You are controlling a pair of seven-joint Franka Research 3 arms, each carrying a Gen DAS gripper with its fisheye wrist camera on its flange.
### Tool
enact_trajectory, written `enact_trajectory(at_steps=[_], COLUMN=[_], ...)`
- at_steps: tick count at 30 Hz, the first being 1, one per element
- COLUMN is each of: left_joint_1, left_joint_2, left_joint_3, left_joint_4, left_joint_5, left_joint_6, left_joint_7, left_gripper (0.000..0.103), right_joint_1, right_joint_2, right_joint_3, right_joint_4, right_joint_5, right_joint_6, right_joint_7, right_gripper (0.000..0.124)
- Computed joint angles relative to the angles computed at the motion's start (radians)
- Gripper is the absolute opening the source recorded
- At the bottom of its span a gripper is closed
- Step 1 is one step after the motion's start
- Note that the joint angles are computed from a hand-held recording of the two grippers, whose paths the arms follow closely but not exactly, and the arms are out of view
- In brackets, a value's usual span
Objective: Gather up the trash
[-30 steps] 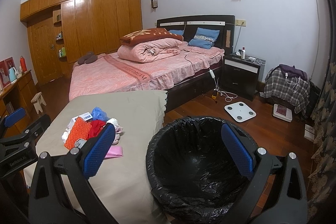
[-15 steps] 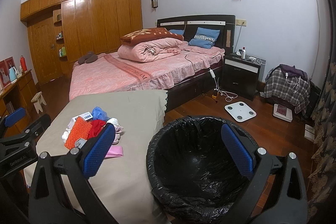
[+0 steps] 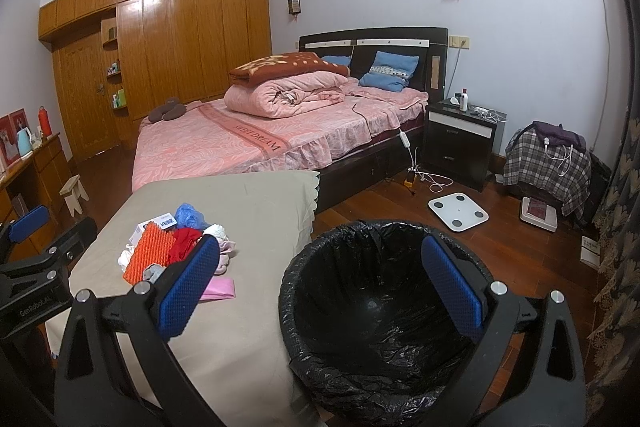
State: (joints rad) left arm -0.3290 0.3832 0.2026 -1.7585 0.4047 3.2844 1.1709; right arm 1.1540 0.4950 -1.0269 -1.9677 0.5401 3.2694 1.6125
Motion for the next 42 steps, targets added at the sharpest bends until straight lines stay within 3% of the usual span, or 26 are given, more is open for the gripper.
enact_trajectory(at_steps=[12, 17, 23, 27, 28, 30, 35, 38, 39, 42], left_joint_1=[0.005, -0.007, -0.026, -0.040, -0.009, -0.008, 0.086, 0.106, 0.139, 0.167], left_joint_2=[0.000, 0.006, 0.018, 0.051, 0.069, 0.096, 0.172, 0.220, 0.236, 0.275], left_joint_3=[-0.006, 0.009, 0.046, 0.086, 0.063, 0.085, 0.035, 0.040, 0.013, 0.006], left_joint_4=[0.001, 0.004, 0.015, 0.048, 0.072, 0.096, 0.172, 0.214, 0.231, 0.262], left_joint_5=[-0.002, -0.005, -0.004, 0.008, 0.011, 0.019, 0.025, 0.038, 0.043, 0.051], left_joint_6=[-0.001, -0.003, -0.018, -0.036, -0.042, -0.037, -0.074, -0.112, -0.120, -0.134], left_joint_7=[0.002, -0.007, -0.034, -0.067, -0.064, -0.081, -0.078, -0.093, -0.083, -0.100], left_gripper=[0.097, 0.097, 0.097, 0.097, 0.097, 0.097, 0.097, 0.097, 0.097, 0.097], right_joint_1=[0.003, -0.035, -0.155, -0.269, -0.298, -0.373, -0.534, -0.595, -0.622, -0.647], right_joint_2=[0.003, 0.012, 0.031, 0.060, 0.075, 0.100, 0.189, 0.272, 0.308, 0.403], right_joint_3=[0.002, 0.048, 0.173, 0.291, 0.321, 0.402, 0.581, 0.646, 0.679, 0.697], right_joint_4=[0.001, 0.025, 0.102, 0.178, 0.205, 0.259, 0.424, 0.553, 0.606, 0.742], right_joint_5=[-0.001, -0.003, -0.050, -0.093, -0.103, -0.128, -0.210, -0.253, -0.265, -0.307], right_joint_6=[0.002, 0.003, -0.002, -0.001, -0.007, -0.013, -0.072, -0.147, -0.162, -0.246], right_joint_7=[0.000, -0.011, -0.006, -0.003, 0.000, 0.000, 0.013, 0.035, 0.033, 0.075], right_gripper=[0.098, 0.098, 0.098, 0.098, 0.098, 0.098, 0.098, 0.098, 0.098, 0.098])
